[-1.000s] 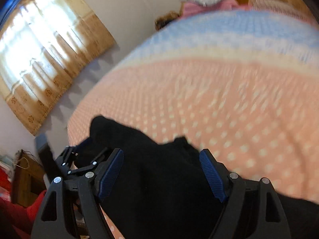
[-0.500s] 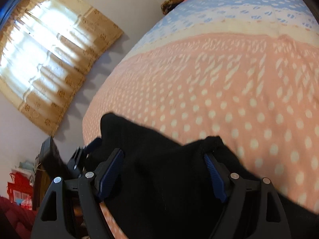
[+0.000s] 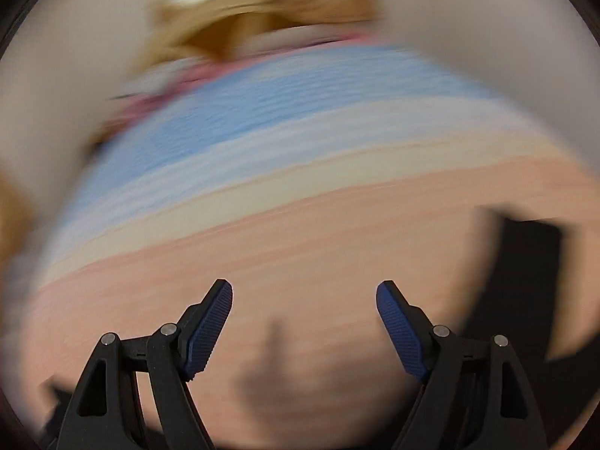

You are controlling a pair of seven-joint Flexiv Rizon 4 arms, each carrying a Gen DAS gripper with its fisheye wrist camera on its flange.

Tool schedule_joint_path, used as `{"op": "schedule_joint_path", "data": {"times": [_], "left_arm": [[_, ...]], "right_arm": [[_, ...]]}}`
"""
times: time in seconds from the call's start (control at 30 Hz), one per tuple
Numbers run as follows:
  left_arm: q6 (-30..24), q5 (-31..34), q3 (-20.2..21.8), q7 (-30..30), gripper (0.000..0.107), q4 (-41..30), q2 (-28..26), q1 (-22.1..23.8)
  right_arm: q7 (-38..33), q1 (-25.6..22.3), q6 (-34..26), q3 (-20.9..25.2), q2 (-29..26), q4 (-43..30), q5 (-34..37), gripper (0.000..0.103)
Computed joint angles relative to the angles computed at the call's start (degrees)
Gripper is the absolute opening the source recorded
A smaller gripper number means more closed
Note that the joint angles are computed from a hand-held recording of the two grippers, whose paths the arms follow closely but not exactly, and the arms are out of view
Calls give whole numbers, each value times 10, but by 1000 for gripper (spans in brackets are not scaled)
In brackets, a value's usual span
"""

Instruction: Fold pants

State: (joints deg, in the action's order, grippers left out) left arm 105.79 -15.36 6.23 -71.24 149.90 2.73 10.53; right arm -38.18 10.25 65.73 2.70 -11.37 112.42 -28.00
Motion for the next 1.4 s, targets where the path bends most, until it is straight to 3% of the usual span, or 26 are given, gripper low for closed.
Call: {"op": "schedule_joint_path", "data": {"times": [0.07,0.2,0.27,0.3,0.33,0.37,0.5,0.6,0.73,0.9,0.93,1.07,1.13,1.17,1.2,1.27,1.33,1.4], "left_arm": [[14,-51,-48,32,103,12,2,26],[26,-97,-55,61,103,17,-1,12],[33,-134,-64,84,103,19,-3,4],[39,-156,-69,97,103,20,-5,-1],[44,-173,-70,108,103,20,-7,-8],[47,-187,-70,116,103,20,-9,-15],[57,-245,-66,148,103,18,-14,-46],[70,-295,-65,174,103,15,-20,-72],[87,-371,-67,214,103,10,-28,-107],[94,-413,-60,240,103,3,-33,-133],[96,-422,-60,245,103,1,-35,-138],[102,-446,-58,260,103,-4,-38,-151],[105,-454,-58,265,103,-5,-40,-155],[107,-458,-58,267,103,-6,-41,-157],[108,-461,-57,269,103,-6,-42,-159],[111,-471,-58,275,103,-8,-42,-164],[114,-479,-59,280,103,-9,-44,-167],[115,-480,-58,280,103,-8,-44,-169]], "right_arm": [[65,-2,-84,-36,-1,-13,-51,81],[10,-21,-203,-34,-52,-73,11,78],[13,-41,-173,-29,-45,-54,18,57],[24,-42,-165,-32,-35,-44,8,22],[12,-51,-147,-27,-28,-41,31,7],[-16,-76,-96,-9,-11,-20,90,6],[-137,-125,16,35,71,42,315,6],[-193,-124,67,29,158,116,407,6],[-232,-120,111,-3,239,209,441,6],[-263,-106,66,-66,296,268,489,12],[-256,-119,57,-60,302,272,482,12],[-132,-227,78,4,308,289,315,18],[-128,-231,111,-8,310,286,291,41],[-126,-240,136,-3,300,280,275,61],[-110,-258,161,7,286,277,234,67],[-145,-244,172,-5,259,259,199,67],[-200,-211,138,-25,236,234,193,66],[-210,-219,138,-18,193,213,139,61]]}}
